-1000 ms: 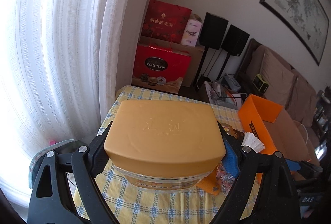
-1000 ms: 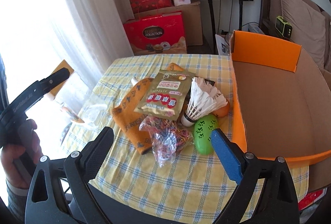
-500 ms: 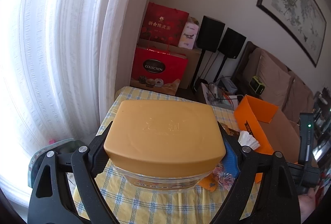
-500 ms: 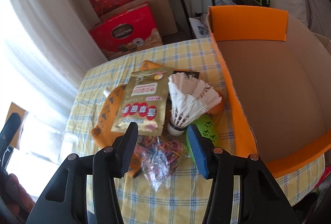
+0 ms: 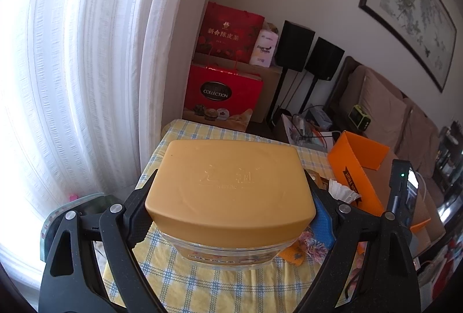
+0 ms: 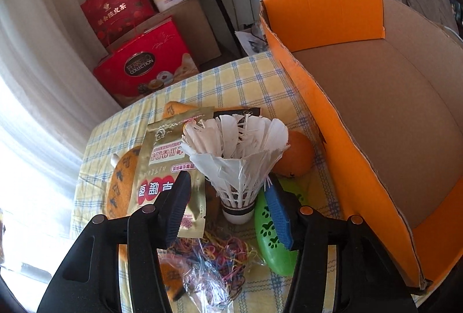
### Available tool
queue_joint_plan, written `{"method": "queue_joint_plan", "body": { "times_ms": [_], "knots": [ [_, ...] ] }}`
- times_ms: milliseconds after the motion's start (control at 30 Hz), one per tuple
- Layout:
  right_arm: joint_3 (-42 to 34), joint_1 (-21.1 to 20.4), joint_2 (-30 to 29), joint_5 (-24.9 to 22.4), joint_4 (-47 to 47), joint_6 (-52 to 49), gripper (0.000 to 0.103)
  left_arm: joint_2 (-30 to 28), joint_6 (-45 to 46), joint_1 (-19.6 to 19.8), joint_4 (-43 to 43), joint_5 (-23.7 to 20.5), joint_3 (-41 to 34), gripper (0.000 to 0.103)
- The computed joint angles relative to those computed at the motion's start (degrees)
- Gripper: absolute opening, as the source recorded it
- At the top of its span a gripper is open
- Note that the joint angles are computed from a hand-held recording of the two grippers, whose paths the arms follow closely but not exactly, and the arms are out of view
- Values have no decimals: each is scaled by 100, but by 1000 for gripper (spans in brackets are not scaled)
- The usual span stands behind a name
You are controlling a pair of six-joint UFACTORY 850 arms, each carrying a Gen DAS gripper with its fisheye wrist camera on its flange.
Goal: Organize objects
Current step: 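Lift the honey jar with the left tool while the right tool grasps the shuttlecock, then carry the jar and shuttlecock into the cardboard box and release both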
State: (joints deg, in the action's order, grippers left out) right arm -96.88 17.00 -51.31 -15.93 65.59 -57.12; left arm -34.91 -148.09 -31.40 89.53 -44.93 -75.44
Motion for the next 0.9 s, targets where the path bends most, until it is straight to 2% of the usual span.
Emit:
{"method": "queue_joint_plan", "body": {
  "times_ms": [33, 100, 167, 300, 533, 733, 900],
  "knots": [
    [54, 0, 35, 49, 237, -304, 44, 8, -17, -5, 6, 7, 13, 87],
    [119, -2, 76, 80, 619, -811, 42, 12, -37, -4, 19, 36, 17, 87],
    [177, -23, 124, 18, 891, -1165, 41, 8, -11, -10, 16, 46, 2, 87],
    [225, -56, 204, -249, 897, -1257, 41, 0, 49, -28, 10, 81, -52, 87],
    [570, -167, 658, -737, 1182, -1848, 41, 0, 469, -53, 39, 271, -333, 87],
    [907, -400, 1102, -989, 1507, -2382, 41, -127, 975, -39, 108, 745, -926, 87],
    [1041, -678, 1342, -1089, 1629, -2632, 41, -559, 2067, -61, -350, 1004, -1914, 87]
  ]
}}
